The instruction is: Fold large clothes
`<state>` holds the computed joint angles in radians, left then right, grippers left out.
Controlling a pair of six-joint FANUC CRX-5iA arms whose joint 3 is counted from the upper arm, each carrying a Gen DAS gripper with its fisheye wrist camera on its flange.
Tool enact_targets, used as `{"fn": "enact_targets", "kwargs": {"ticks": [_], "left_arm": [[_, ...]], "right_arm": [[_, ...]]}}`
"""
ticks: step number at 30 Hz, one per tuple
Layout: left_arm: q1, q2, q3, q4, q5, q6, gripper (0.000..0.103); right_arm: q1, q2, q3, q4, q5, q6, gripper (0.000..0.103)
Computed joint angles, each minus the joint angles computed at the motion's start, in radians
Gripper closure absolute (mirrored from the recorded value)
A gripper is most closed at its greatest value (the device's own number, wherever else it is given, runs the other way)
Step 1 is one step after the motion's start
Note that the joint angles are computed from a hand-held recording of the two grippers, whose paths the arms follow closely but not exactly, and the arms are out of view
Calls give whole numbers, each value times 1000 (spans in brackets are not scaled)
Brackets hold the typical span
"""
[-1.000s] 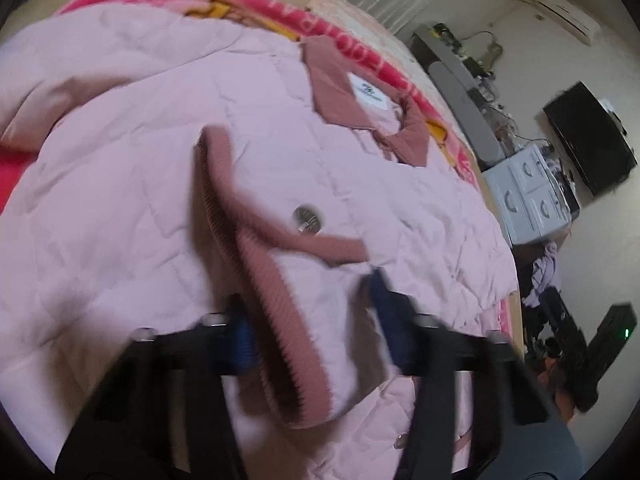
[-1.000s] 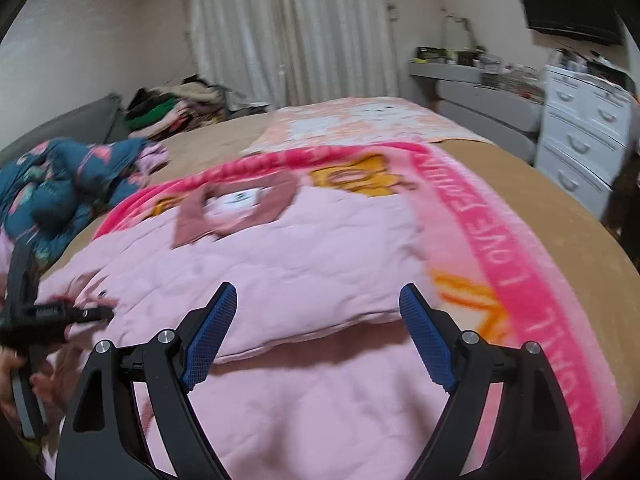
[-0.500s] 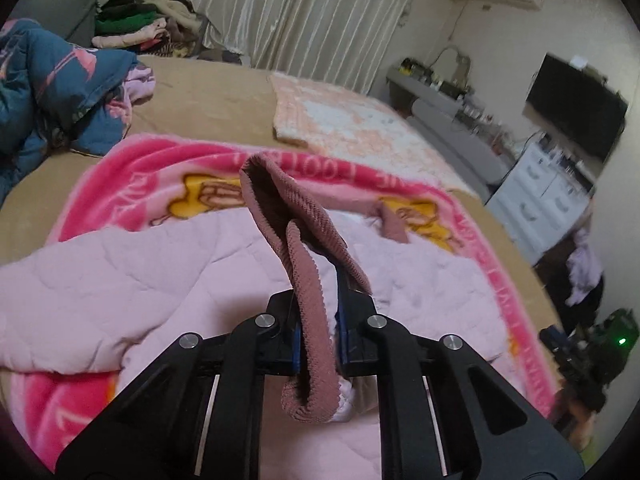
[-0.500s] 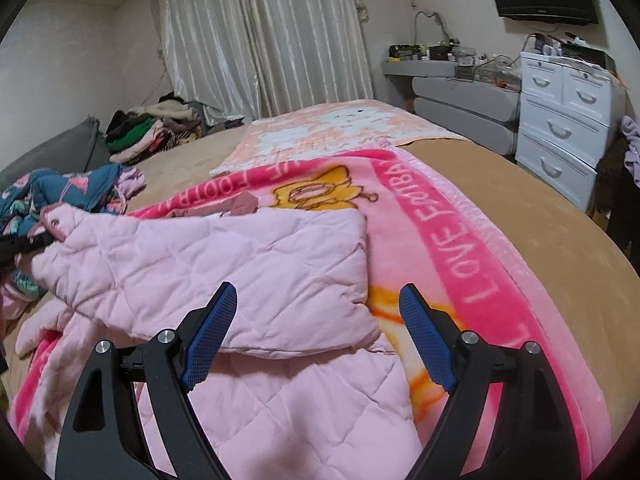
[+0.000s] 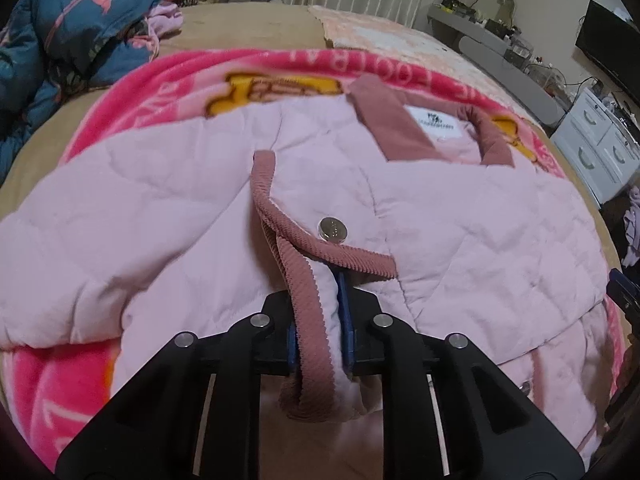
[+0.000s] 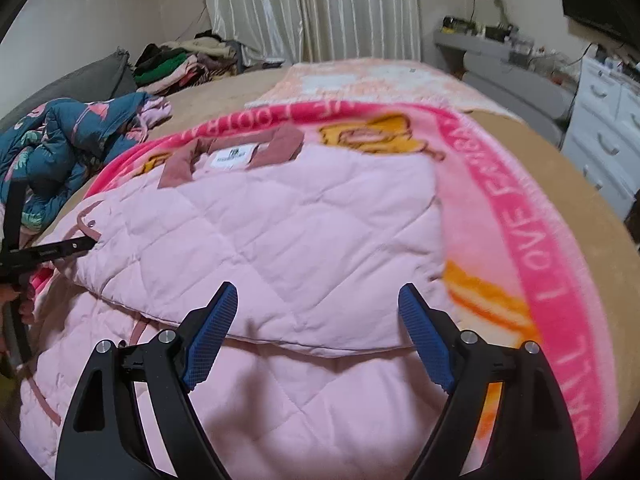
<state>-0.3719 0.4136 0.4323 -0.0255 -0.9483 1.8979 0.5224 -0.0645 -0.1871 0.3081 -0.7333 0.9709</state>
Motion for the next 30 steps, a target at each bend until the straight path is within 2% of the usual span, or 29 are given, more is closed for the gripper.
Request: {"fn": "enact_targets", "kwargs": {"ticks": [4, 8, 10, 13, 15, 17, 18, 21, 22, 30], "left_arm": [[-3, -3, -12, -10, 3, 0, 82], [-2, -9, -4, -14, -27, 11, 69], [-3, -23, -12, -20, -39, 17, 56], [3, -67, -56, -8, -36, 20, 44], [9, -97, -93, 7, -24, 28, 41], [11, -124, -120, 9, -19, 46, 28], [11, -142, -136, 2, -14, 62, 17], [15, -191, -187, 7, 6, 84, 14], [17, -208, -203, 7, 10, 97, 9], [43, -318, -311, -2, 26, 163, 9]], "right_arm": [[-9, 57, 47, -26, -98, -13, 22], [-19, 64, 50, -40, -97, -40, 22], [-18, 56, 48, -40, -96, -47, 20], [-21, 38, 47, -56, -81, -52, 19], [-22, 25, 41, -64, -62, -65, 17], [-25, 11, 41, -91, -42, -64, 14], [-25, 7, 43, -97, -38, -63, 11], [-7, -11, 34, -83, -15, -72, 7], [3, -17, 28, -69, -7, -80, 6], [88, -50, -8, 34, 40, -116, 5]]}}
